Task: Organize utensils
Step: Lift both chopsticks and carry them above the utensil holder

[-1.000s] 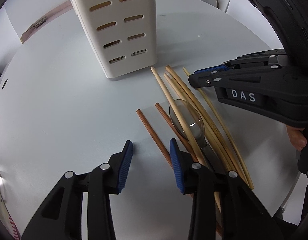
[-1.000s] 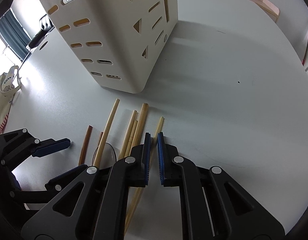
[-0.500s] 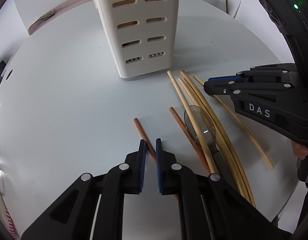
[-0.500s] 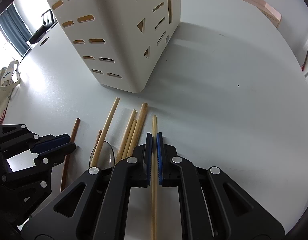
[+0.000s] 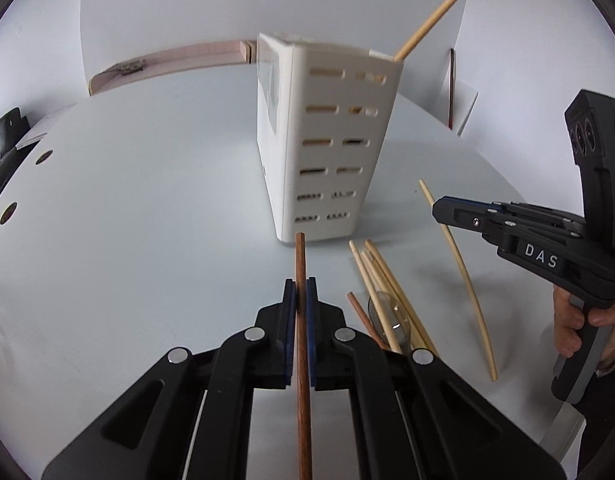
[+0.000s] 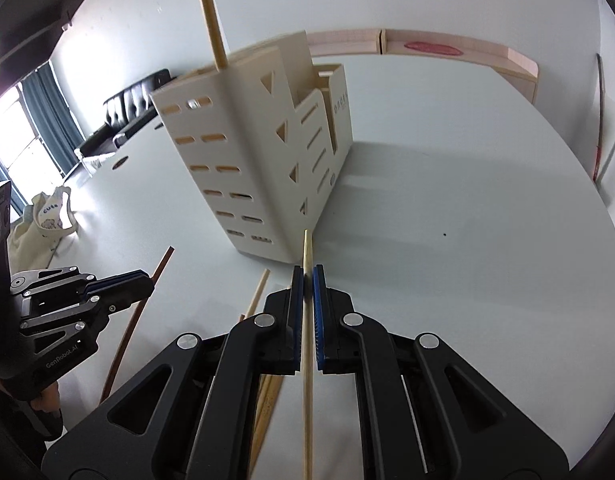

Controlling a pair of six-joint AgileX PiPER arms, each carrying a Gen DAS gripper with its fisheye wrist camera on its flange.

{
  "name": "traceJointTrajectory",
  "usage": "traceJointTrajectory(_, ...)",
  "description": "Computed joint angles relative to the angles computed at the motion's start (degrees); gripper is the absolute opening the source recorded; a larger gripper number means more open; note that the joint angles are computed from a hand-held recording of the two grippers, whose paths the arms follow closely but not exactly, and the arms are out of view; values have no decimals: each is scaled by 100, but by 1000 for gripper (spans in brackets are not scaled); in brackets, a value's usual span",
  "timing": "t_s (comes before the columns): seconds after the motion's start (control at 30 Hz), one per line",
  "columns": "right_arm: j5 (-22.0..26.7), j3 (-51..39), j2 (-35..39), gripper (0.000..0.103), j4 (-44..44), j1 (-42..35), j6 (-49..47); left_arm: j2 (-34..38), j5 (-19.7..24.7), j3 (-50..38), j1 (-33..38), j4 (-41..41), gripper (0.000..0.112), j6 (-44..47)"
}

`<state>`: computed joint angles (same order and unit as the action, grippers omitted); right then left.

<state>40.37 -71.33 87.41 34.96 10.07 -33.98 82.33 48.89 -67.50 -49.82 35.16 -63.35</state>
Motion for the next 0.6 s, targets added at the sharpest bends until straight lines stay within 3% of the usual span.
traceJointTrajectory(0.1, -457, 265, -300, 4, 405, 77, -275, -291, 45, 97, -98, 649, 5, -361)
traceJointTrajectory(0.2, -803, 432, -537, 4, 419, 132, -262, -244, 399, -7, -500, 1427, 5, -1012)
traceJointTrajectory(0.6, -921, 890, -1302, 4, 1897, 15, -1843, -257, 787, -45, -1055, 2620, 5, -2155)
